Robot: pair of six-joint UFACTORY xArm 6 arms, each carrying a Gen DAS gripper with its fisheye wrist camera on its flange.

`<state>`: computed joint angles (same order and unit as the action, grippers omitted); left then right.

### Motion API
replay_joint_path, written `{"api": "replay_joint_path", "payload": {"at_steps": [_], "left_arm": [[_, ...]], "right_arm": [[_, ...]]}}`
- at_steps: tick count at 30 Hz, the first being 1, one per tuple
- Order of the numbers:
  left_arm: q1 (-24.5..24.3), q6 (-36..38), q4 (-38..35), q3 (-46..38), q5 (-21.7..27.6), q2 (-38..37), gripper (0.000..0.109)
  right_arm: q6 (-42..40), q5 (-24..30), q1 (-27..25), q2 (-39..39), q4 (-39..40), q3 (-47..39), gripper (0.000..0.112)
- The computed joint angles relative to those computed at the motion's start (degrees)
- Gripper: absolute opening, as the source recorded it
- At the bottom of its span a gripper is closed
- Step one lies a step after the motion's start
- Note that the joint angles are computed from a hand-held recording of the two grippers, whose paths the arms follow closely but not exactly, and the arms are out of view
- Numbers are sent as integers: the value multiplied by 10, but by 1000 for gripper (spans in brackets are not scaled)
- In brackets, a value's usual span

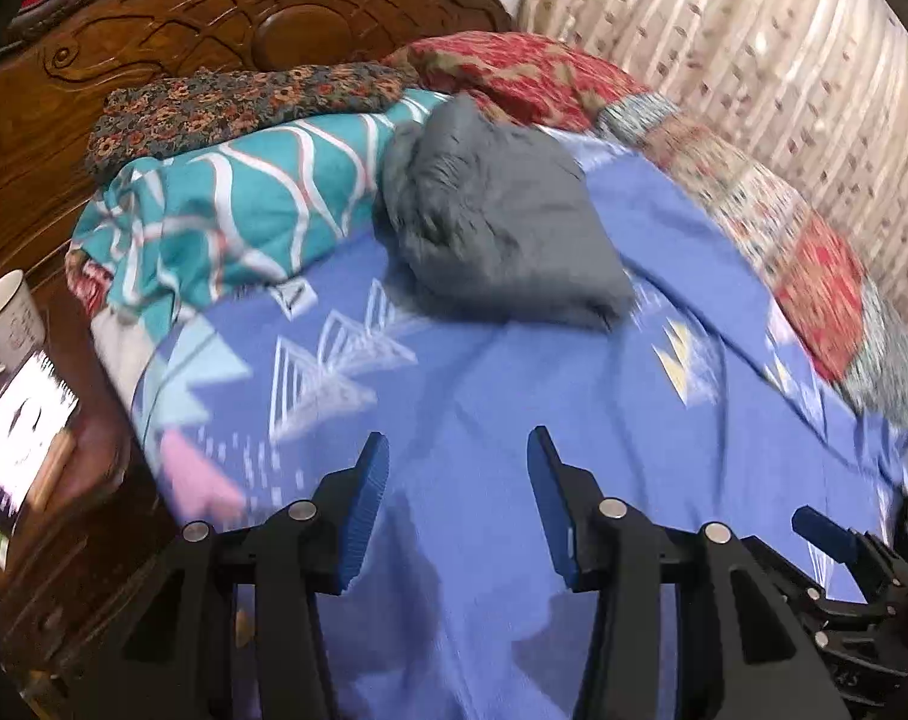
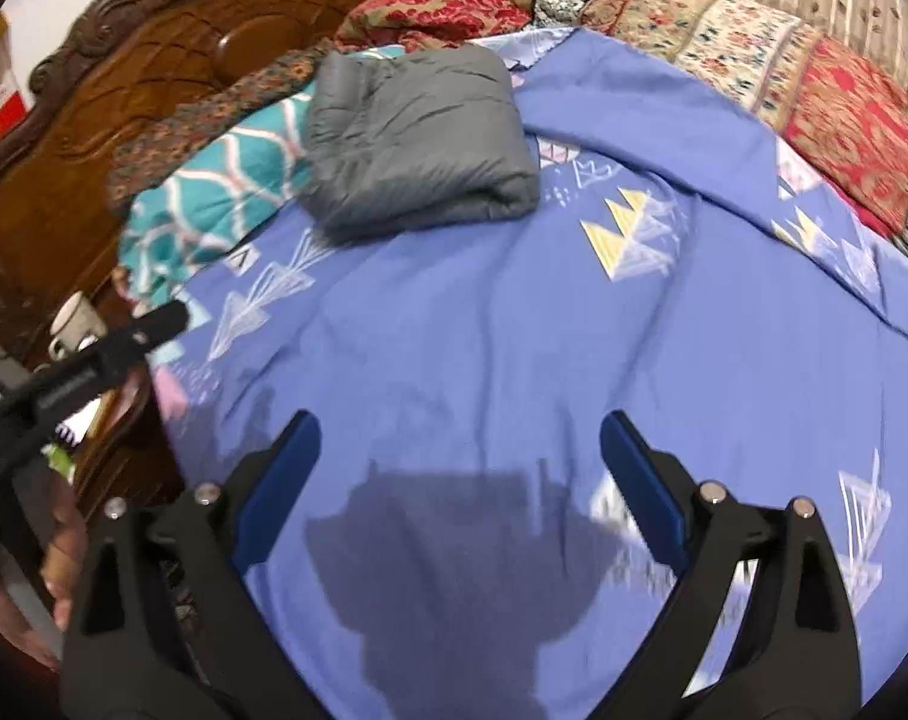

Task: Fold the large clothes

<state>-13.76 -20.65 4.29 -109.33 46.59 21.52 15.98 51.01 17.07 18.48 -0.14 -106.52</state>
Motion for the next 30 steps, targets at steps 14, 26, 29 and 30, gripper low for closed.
{"api": "replay_joint_path", "payload": {"at_steps": [14,26,29,30], "left_arm": [[-95,-45,80,216,16,-169,75],[-145,-74,122,218,43,-175,91],[-149,-58,105,213,52,-170,91],[-151,-55,101,212,54,-169,91]], "right_arm": [[93,-66,13,-314,-65,378,97],[79,-76,-27,-378,-13,443,97],[77,-75,-31,-378,-9,445,97],[82,-72,-30,-377,-16,443,97]]}}
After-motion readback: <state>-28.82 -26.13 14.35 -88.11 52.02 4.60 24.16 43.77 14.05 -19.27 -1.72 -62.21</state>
